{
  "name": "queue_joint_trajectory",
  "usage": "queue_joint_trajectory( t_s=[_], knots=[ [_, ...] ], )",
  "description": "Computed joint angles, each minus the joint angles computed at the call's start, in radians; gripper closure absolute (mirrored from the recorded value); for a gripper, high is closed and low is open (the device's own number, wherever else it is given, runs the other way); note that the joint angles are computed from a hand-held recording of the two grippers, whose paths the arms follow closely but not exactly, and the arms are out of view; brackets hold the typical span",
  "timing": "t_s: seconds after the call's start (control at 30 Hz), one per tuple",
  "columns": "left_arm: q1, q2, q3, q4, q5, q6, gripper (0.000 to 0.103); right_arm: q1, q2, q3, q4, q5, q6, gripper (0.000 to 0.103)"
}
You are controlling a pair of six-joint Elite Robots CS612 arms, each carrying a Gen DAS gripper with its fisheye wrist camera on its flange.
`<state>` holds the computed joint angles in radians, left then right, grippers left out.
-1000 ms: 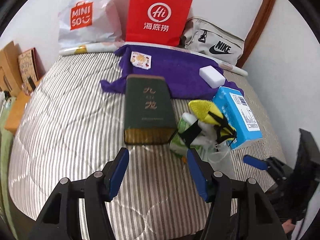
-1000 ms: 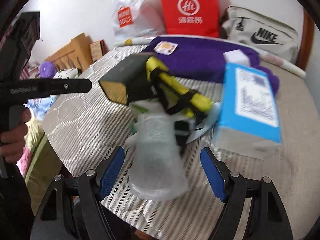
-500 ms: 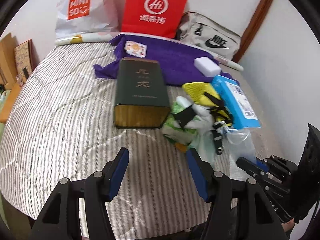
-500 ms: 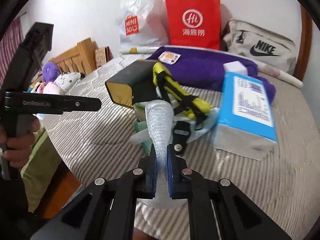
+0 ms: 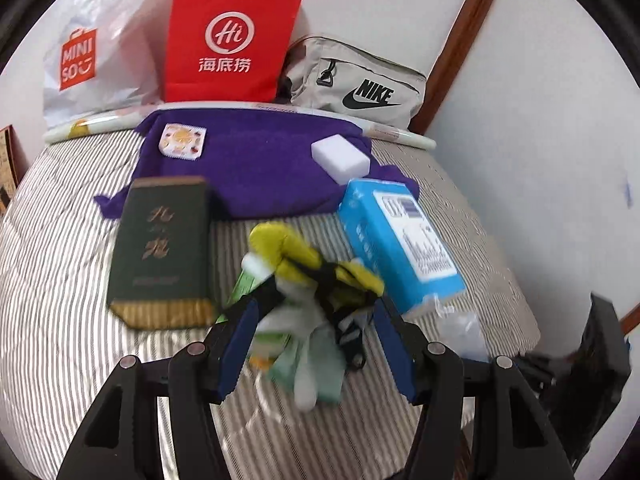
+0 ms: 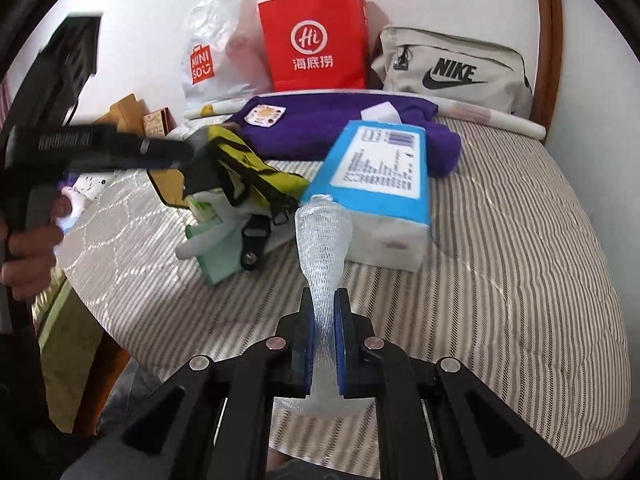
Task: Organize soft objects
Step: 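Grasp the yellow pouch with the left tool while the right tool holds the plastic bag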
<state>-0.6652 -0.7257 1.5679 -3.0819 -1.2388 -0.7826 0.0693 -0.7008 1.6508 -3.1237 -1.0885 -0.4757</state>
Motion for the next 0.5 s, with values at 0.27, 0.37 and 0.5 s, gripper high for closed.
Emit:
queue_joint_trajectory(
  t_s=[0.27,0.37,0.5],
  knots=[
    [0.025,0.043,-0.118,0.181,-0.011,-0.057,0.045,-0.011,0.019,-0.023,0.034,-0.007,0.009,0.094],
    [0.03,0.059,-0.136,0.185,-0.018,-0.08,0.045,-0.01,0.026,-0.034,0.063,-0.011,-0.007,0.094],
    [0.03,0.072,-0.153,0.195,0.002,-0.062,0.062,-0.009,0.036,-0.052,0.111,-0.009,-0.015,0.094]
  ],
)
